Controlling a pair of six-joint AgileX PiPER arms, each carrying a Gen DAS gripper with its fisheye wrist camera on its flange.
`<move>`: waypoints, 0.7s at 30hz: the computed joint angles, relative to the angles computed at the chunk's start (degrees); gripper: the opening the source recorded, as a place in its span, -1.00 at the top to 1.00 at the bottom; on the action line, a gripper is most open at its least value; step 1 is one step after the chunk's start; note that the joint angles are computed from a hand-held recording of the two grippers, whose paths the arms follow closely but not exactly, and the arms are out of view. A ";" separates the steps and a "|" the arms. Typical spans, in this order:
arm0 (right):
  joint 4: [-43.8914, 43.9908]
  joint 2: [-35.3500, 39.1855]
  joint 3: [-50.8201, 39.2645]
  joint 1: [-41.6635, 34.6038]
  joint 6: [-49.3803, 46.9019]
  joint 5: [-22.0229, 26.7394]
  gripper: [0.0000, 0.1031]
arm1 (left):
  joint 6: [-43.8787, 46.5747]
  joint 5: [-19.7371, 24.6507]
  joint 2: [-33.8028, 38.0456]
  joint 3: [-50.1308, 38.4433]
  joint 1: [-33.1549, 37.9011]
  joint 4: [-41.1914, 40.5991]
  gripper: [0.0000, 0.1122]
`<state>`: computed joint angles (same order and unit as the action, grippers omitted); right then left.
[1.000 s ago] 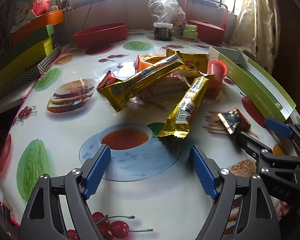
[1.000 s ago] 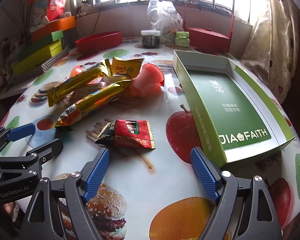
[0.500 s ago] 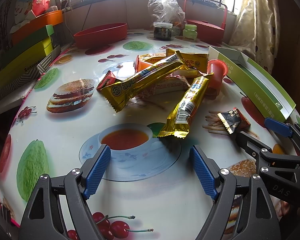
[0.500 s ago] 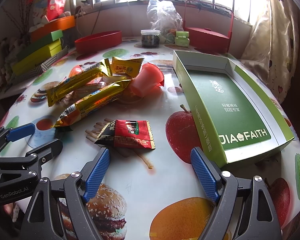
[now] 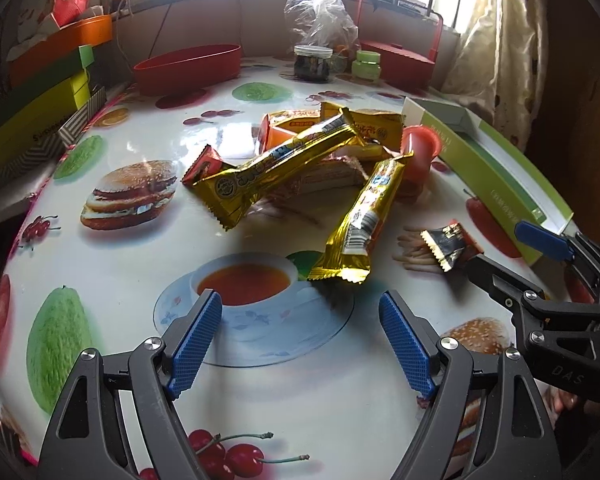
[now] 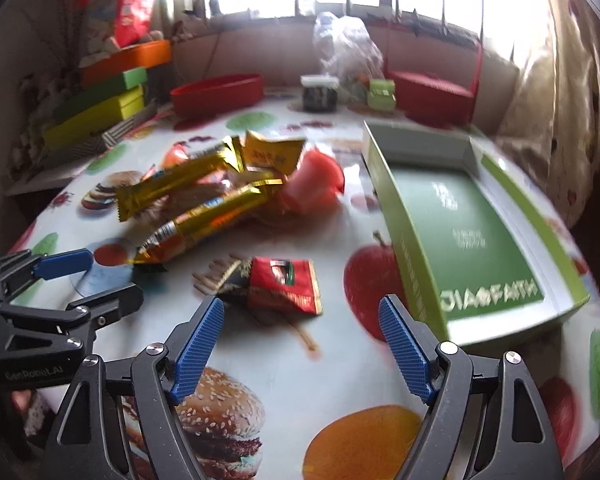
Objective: Organize snacks
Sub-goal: 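Grasp a gold snack bar with the left tool while the right tool grasps a red snack packet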
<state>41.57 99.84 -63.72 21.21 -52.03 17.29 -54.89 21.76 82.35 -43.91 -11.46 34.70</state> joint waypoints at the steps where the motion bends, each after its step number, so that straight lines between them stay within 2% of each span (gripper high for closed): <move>1: 2.64 0.04 -0.19 -0.42 -3.99 0.35 -0.57 | 1.93 -0.41 -0.11 -0.13 0.42 -1.55 -0.45; 2: 4.27 0.44 -0.99 -1.11 -6.24 1.84 -0.57 | 4.86 -1.03 -0.24 -0.42 1.05 -4.14 -0.45; 4: 3.25 1.96 -4.03 -2.32 -4.56 6.09 -0.57 | 8.73 -2.09 -0.59 -0.88 2.01 -7.60 -0.45; 7: 5.96 3.79 -6.83 -3.05 -6.74 9.42 -0.57 | 13.66 -3.18 -0.48 -2.36 2.95 -11.59 -0.45; 9: 3.98 5.45 -9.15 -2.78 -5.41 11.31 -0.56 | 16.87 -3.59 0.42 -3.66 3.59 -13.82 -0.45; 17: 1.60 7.16 -10.90 -1.54 -4.04 10.56 -0.42 | 30.04 -2.77 6.05 -9.54 5.25 -24.23 -0.45; 21: -0.95 7.05 -10.63 -0.98 -2.87 9.47 -0.32 | 31.56 -1.79 8.70 -11.79 4.80 -24.58 -0.45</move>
